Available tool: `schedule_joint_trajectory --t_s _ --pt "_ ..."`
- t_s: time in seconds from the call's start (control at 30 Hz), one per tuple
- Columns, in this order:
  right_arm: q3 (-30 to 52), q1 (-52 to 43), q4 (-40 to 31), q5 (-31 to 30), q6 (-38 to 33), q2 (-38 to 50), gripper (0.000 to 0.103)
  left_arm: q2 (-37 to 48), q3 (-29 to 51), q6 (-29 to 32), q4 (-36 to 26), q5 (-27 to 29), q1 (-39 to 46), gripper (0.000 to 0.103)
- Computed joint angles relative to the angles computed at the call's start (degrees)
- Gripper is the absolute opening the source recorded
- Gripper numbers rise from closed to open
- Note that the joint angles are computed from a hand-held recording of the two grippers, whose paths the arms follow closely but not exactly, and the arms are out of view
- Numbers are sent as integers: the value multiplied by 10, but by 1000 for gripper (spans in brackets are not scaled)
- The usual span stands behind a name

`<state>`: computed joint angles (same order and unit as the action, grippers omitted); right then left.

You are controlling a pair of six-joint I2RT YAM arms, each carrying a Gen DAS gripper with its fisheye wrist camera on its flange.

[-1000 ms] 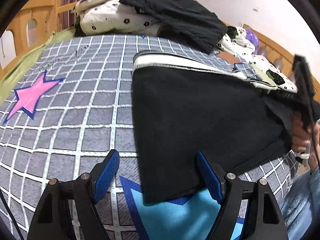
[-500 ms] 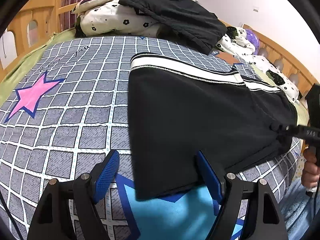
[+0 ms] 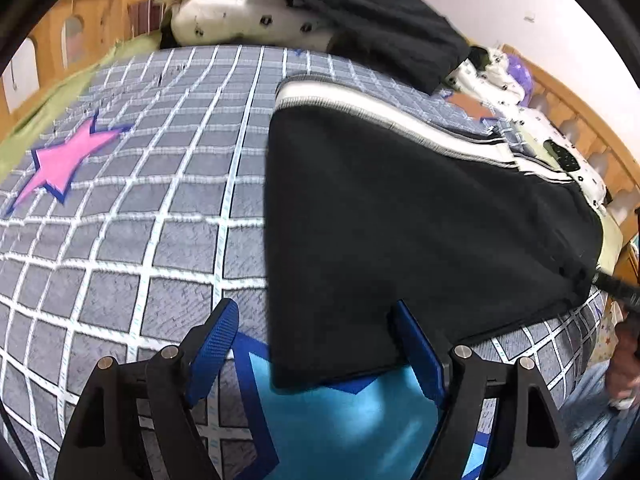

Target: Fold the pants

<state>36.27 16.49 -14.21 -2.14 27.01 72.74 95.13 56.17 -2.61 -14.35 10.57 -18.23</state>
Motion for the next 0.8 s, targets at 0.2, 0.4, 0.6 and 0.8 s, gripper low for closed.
schedule_joint_trajectory --t_s 0.2,0.4,0.6,0.8 --pt "40 -49 1 -16 -23 -2 40 -3 44 -31 -29 42 14 78" --pt "170 -80 14 -33 -74 143 40 12 54 -16 -28 0 -6 78" --pt "310 -64 -39 4 -146 294 10 48 68 -22 -35 8 -5 80" --pt "254 -98 36 -15 -118 260 8 48 65 -41 -26 14 -2 80"
